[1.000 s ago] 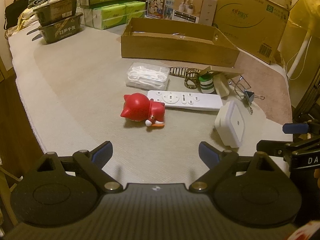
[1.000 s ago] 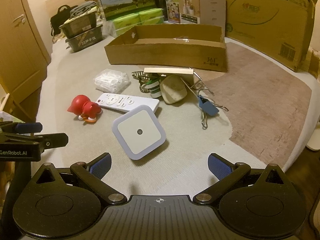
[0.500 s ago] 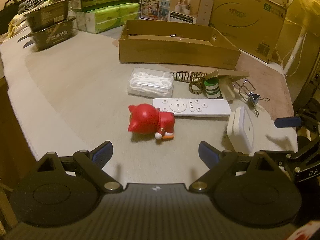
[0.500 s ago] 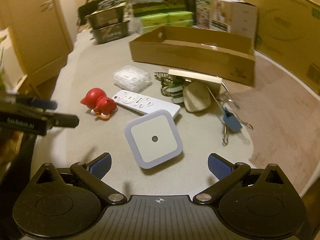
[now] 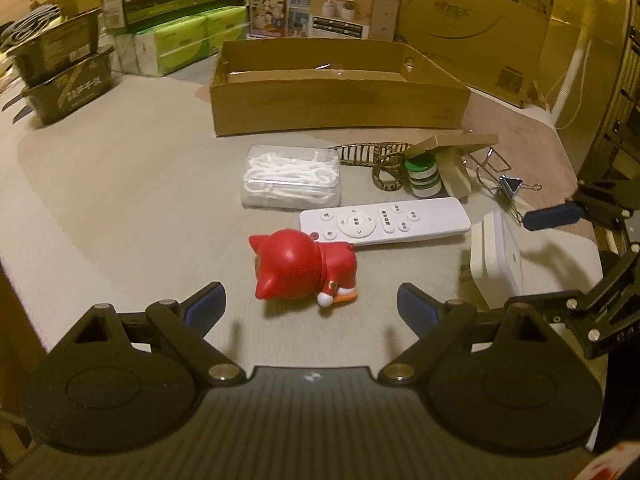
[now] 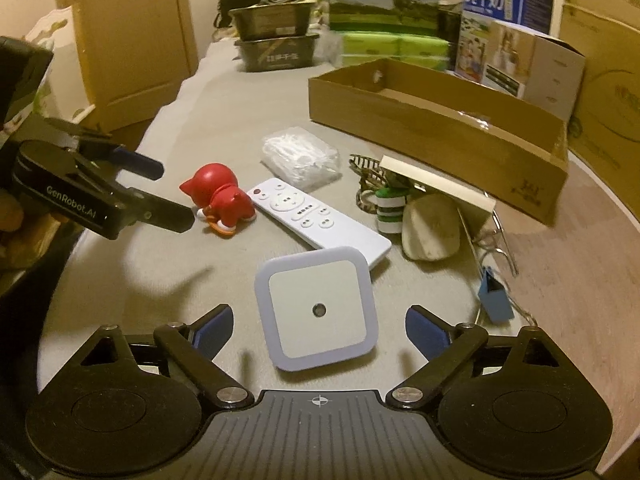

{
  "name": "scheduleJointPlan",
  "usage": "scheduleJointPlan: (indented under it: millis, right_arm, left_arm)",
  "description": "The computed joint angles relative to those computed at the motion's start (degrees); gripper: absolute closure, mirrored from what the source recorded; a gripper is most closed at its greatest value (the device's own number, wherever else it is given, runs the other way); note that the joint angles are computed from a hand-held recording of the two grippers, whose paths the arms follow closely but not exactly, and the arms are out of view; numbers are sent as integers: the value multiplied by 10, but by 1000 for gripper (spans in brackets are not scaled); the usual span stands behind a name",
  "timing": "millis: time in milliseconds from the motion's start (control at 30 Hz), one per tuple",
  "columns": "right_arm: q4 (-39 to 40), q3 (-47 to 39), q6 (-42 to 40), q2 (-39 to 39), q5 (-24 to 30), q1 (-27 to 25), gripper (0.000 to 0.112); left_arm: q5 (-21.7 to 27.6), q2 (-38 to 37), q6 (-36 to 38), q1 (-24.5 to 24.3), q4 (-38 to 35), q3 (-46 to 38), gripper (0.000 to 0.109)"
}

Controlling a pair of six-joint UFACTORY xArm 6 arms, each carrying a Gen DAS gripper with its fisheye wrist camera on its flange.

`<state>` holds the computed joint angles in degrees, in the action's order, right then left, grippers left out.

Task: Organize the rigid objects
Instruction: 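Grasp the red cat figurine with the left tool while the right tool grasps the white night light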

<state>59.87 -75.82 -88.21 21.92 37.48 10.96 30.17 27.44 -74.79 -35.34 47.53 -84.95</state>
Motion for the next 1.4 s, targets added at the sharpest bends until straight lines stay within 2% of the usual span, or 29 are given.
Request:
scheduleJointPlan:
  millis: [333, 467, 600, 767, 933, 1167, 1400]
  right_arm:
    - [-28, -40, -6, 32, 22, 1, 31]
    - [-34, -52, 4, 43, 25, 3, 36]
    - [-36, -57, 7, 47, 33, 3, 46]
    - [-32, -60, 9, 49, 35, 2, 46]
    - [-26, -55, 15, 45, 31, 2, 47]
    - [-21, -45, 39, 38, 18, 1, 47]
    - [-8, -23, 64, 17, 2, -3, 47]
  left_arm:
    - [-32, 31, 30, 18, 11, -23, 17]
    - [-35, 40, 17, 24, 13, -32, 17]
    - [-32, 52, 2, 26, 14, -44, 19]
    - [-24, 68, 1, 24, 6, -61, 25]
    - [-12, 76, 6, 19, -8, -70, 43]
    - [6, 65, -29, 8, 9, -61, 44]
    - [25, 57, -32, -12, -11, -67, 44]
